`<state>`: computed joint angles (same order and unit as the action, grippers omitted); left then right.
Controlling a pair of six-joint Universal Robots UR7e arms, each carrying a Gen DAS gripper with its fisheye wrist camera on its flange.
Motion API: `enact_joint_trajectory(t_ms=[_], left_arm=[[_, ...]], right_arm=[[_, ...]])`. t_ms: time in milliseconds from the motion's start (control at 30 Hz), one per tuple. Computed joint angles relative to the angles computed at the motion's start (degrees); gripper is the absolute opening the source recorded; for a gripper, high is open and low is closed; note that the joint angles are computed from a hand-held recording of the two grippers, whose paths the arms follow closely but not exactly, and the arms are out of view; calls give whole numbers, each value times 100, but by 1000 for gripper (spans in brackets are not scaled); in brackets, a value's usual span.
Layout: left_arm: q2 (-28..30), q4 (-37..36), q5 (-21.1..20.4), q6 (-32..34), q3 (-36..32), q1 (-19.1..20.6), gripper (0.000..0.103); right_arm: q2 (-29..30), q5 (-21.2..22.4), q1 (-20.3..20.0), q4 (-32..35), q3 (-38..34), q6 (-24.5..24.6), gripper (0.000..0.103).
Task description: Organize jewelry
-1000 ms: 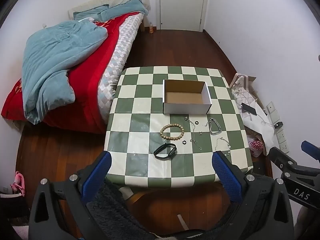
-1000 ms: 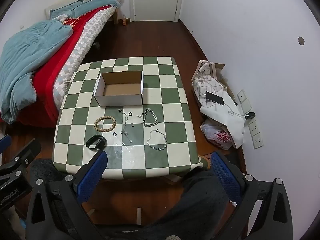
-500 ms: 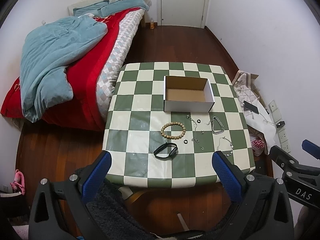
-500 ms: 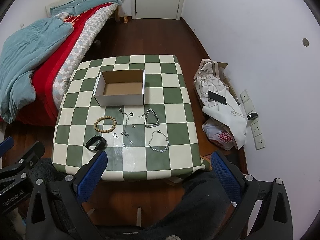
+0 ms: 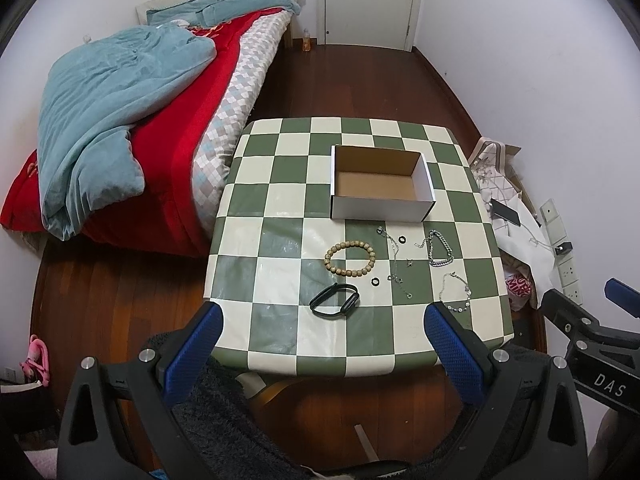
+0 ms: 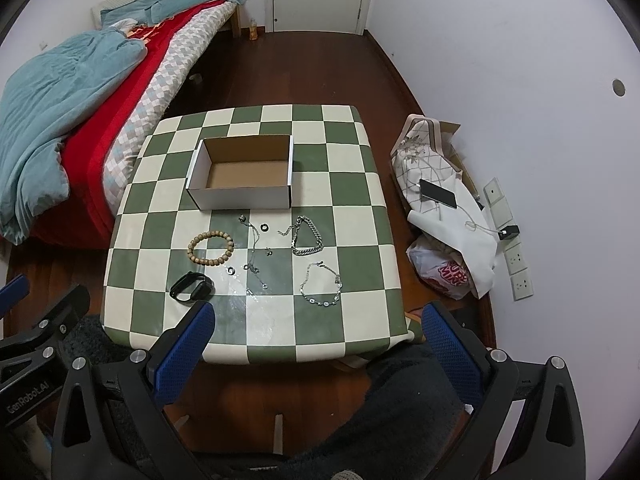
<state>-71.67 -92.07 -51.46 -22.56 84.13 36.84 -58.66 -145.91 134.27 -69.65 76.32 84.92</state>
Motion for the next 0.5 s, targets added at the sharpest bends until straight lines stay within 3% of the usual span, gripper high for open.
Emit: enact_joint_trajectory(t_ms=[500], left_arm=[[3, -64, 45, 67, -6, 27, 103]], right_arm=[[-14, -4, -23, -45, -27, -93, 103]])
